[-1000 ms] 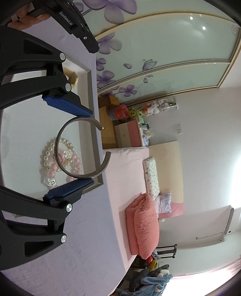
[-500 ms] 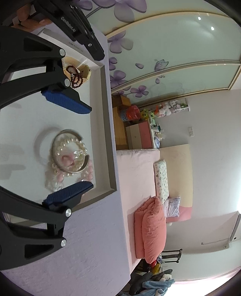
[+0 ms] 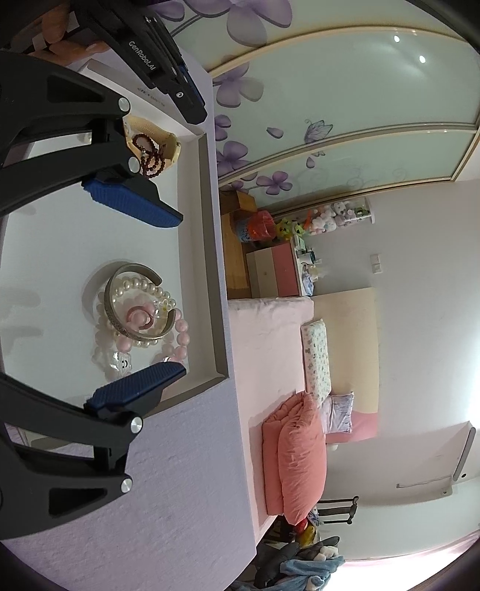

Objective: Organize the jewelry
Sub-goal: 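Withdraw both tools from the tray toward the silver bangle and earrings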

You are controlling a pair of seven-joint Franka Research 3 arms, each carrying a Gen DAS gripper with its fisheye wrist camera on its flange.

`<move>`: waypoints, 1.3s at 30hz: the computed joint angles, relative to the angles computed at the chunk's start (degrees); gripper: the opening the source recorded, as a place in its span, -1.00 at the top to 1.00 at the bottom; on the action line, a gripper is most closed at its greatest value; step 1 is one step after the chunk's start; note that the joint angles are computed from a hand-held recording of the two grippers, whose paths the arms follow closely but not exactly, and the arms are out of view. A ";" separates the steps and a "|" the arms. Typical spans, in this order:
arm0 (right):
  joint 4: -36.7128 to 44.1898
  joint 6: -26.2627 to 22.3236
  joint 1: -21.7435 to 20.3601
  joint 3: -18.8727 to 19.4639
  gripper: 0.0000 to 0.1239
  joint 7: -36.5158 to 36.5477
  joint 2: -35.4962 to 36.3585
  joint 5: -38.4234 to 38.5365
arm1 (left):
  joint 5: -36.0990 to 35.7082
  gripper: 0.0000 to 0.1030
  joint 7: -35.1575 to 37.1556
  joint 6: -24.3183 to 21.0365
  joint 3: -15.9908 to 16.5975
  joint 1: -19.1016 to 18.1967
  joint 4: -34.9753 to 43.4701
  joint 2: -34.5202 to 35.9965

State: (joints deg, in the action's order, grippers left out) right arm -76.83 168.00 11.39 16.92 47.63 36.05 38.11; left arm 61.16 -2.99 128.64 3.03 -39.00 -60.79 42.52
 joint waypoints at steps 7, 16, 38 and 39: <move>-2.87 1.10 -1.75 2.08 -0.21 -2.99 -1.96 2.12 | 0.82 0.57 -1.04 -1.02 0.00 -0.72 -1.30 -1.33; -15.17 0.21 -6.32 5.02 -0.21 -15.18 -11.15 11.99 | 4.51 0.44 -6.25 -2.48 -2.70 -1.71 -11.90 -8.99; -43.27 -12.58 2.86 -7.31 0.28 -8.30 -33.05 7.49 | 7.66 0.27 -19.06 -10.97 -15.65 -0.91 -33.84 -24.19; -42.79 -14.06 3.59 -8.05 0.28 -6.78 -32.95 6.69 | 7.85 0.26 -19.13 -11.40 -15.87 -1.01 -34.02 -24.44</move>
State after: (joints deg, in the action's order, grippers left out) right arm -119.62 153.94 14.98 8.87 40.85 3.10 44.80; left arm 69.01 -22.12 117.24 -12.84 -40.01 -94.82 18.07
